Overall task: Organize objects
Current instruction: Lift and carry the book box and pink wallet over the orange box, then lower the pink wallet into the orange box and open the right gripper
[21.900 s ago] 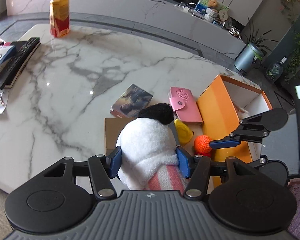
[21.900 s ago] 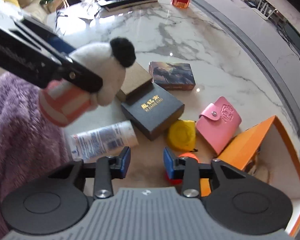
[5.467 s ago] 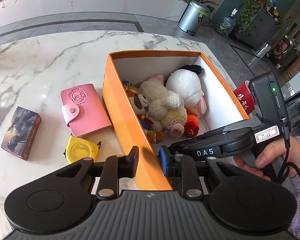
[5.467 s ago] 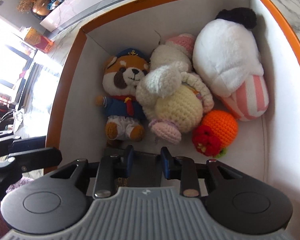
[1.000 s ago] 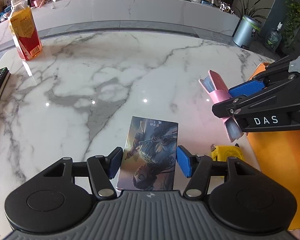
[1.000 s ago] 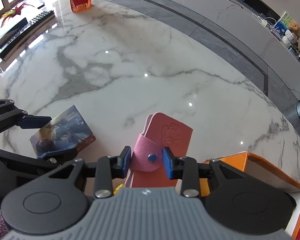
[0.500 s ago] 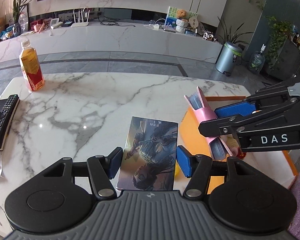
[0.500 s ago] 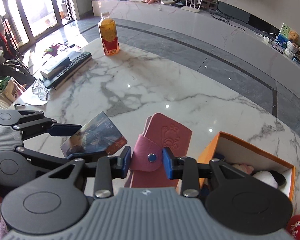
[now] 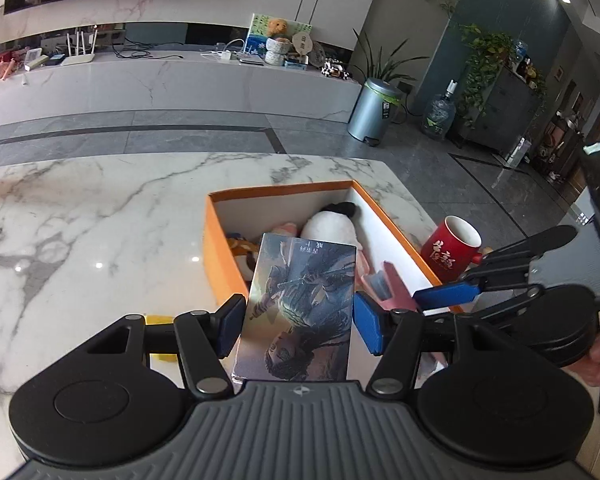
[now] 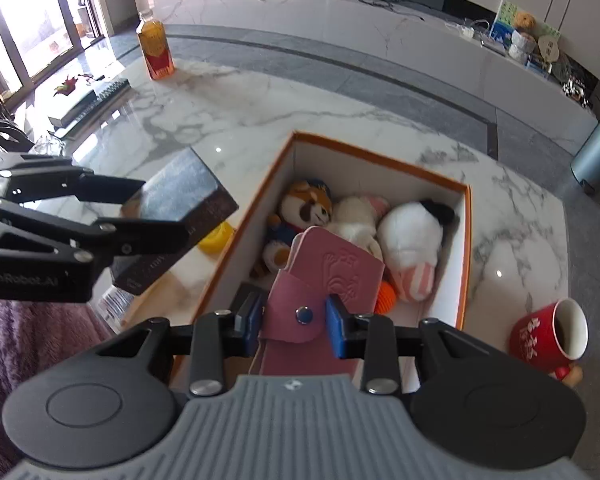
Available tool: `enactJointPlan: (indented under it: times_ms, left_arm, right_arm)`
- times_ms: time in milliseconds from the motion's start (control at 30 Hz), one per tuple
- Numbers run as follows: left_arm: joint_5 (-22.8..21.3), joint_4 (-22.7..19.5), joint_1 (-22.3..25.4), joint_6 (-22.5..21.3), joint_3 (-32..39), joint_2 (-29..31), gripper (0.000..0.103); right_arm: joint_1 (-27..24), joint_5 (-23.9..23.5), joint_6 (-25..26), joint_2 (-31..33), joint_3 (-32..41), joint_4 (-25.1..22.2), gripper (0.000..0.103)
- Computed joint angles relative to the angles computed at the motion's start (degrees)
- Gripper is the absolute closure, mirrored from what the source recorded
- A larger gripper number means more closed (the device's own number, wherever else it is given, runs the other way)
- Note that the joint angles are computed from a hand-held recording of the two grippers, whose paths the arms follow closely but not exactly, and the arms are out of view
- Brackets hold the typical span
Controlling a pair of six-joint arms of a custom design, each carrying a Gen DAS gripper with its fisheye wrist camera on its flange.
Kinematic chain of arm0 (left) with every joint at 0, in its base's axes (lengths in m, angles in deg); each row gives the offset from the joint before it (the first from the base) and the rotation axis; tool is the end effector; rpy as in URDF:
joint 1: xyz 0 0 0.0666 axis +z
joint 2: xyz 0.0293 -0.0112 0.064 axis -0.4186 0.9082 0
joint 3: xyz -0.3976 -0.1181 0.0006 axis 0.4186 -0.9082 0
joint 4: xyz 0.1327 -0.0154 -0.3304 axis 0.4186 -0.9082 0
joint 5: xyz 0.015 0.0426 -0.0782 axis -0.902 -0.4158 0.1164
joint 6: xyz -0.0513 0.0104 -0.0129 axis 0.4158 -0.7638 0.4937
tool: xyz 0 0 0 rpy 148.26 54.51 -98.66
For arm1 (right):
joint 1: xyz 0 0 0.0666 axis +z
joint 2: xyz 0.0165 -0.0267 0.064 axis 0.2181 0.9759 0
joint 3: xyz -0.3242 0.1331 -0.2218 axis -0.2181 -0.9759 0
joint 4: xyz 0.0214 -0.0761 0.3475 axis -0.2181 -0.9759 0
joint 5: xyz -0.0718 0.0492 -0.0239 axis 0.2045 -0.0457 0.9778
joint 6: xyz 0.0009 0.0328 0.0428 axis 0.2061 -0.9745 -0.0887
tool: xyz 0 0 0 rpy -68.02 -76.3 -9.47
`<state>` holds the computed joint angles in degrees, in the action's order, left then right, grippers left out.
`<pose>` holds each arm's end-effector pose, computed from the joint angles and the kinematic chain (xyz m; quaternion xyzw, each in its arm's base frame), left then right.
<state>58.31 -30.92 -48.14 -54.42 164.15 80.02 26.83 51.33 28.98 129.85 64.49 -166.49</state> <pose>0.3410 -0.1467 0.5392 -0.0010 0.9186 -0.1408 0.3692 0.4362 0.1187 0.5511 -0.3675 0.8953 0.0896 0.2355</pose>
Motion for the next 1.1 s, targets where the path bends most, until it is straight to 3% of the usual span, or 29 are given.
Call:
enactJointPlan:
  times_ms: [367, 633, 833, 1100]
  left_arm:
    - [0.07, -1.00, -1.68, -0.10, 2.64, 5.56, 0.035]
    - [1.31, -1.25, -1.76, -0.56, 3.30, 7.64, 0.035]
    - [2.91, -0.30, -2.27, 0.01, 3.59, 8.53, 0.035]
    - [3.55, -0.64, -2.09, 0.36, 3.54, 8.94, 0.035]
  right_arm:
    - [-1.83, 2.17, 2.11, 6.85, -2.80, -2.30, 0.067]
    - [-1.90, 0.51, 2.45, 9.23, -3.56, -3.69, 0.067]
    - [-1.35, 4.43, 3.22, 10.04, -3.05, -4.06, 0.066]
    - [-0.95, 11.21, 3.51, 9.17, -5.97, -0.30, 0.066]
